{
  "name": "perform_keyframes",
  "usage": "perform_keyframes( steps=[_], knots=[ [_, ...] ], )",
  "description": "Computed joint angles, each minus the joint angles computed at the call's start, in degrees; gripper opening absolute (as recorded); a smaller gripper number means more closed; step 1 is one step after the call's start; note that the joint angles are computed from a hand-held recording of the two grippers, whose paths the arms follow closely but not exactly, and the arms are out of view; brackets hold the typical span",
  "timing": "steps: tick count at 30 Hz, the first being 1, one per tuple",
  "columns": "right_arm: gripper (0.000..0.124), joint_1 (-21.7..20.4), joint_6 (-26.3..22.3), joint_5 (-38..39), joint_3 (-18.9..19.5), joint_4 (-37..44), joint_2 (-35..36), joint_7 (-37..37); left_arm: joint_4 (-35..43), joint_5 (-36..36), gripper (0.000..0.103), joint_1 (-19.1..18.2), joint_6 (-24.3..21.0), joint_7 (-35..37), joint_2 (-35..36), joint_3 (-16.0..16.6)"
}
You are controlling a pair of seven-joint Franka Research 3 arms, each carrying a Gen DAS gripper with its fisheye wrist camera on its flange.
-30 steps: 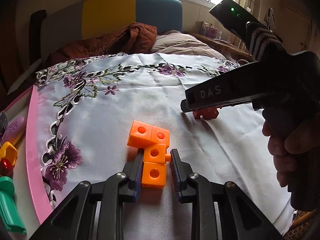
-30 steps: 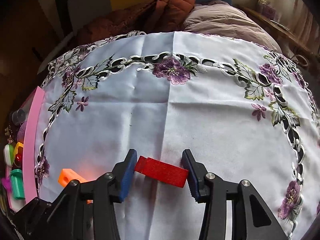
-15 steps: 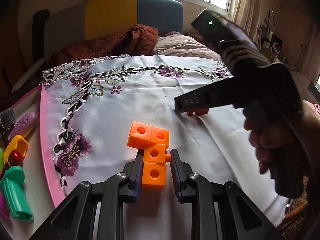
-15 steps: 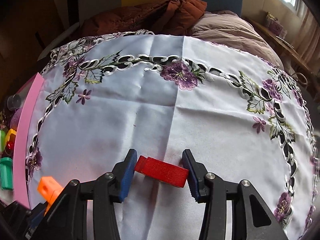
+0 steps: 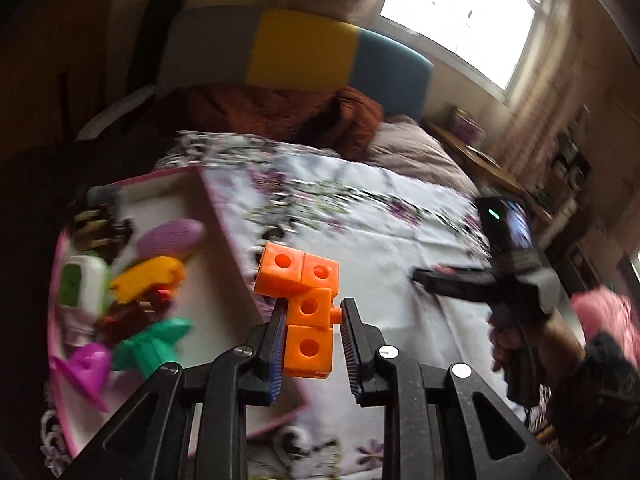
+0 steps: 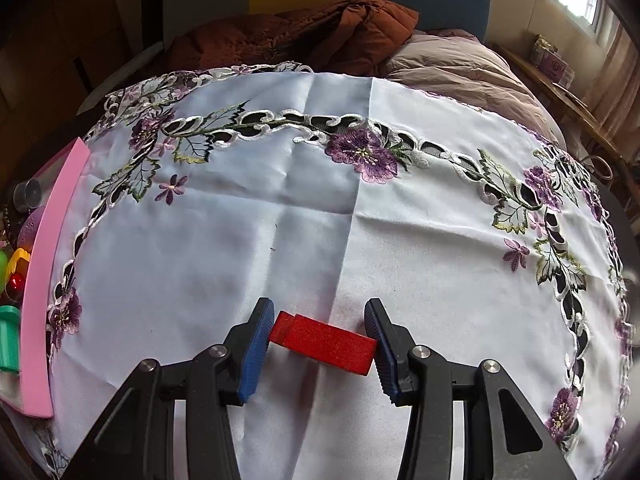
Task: Organize rigid objects
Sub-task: 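Carry the orange blocks into the tray and open the left tool while the right tool holds the red piece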
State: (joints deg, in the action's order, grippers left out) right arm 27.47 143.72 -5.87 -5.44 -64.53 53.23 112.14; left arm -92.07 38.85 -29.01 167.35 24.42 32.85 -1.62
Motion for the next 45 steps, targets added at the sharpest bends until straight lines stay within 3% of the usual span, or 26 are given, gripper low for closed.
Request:
perform_keyframes(
  steps=[3,7,10,16,20,24,31,37,45],
  knots=[
    [0.048,0.04,-0.19,-0.01,0.0,0.21,0.09,-0.17,-2.75,1.18,0.025,0.23,-0.52,-3.37,-2.06,2.52],
    [0.048,-0.04,-0.36,0.06,0.05,0.33,0.1,-0.28,-4.32,-3.16,0.025,5.64,-1.61,0.84,-2.5,-1.74],
    [0.048,-0.26,-0.62,0.3,0.25,0.88,0.41,-0.59,-2.42,-8.75,0.025,9.61,-3.02,7.86,-0.78,-6.47],
    [0.048,-0.26,-0.68,0.4,0.25,1.08,0.55,-0.82,7.55,-17.31,0.025,11.5,-7.35,18.14,6.83,-10.35],
    [0.048,-0.28,-0.8,0.5,0.26,1.24,0.63,-0.87,13.59,-21.32,0.024,10.6,-12.81,20.45,11.18,-9.3],
    [0.048,-0.26,-0.97,0.46,0.24,1.6,0.84,-1.01,18.18,-20.17,0.024,8.04,-15.97,20.37,14.02,-6.03],
    [0.048,-0.27,-1.08,0.49,0.25,1.98,1.07,-1.07,25.44,-19.64,0.026,7.01,-19.86,20.27,18.09,-4.5],
    [0.048,-0.35,-1.0,0.65,0.33,1.68,0.88,-1.07,23.73,-20.38,0.041,8.02,-18.88,20.08,17.05,-5.03],
    [0.048,-0.03,-0.92,0.01,-0.02,1.58,0.85,-1.22,14.85,-14.28,0.042,4.75,-14.98,13.71,10.91,-1.16]
  ],
)
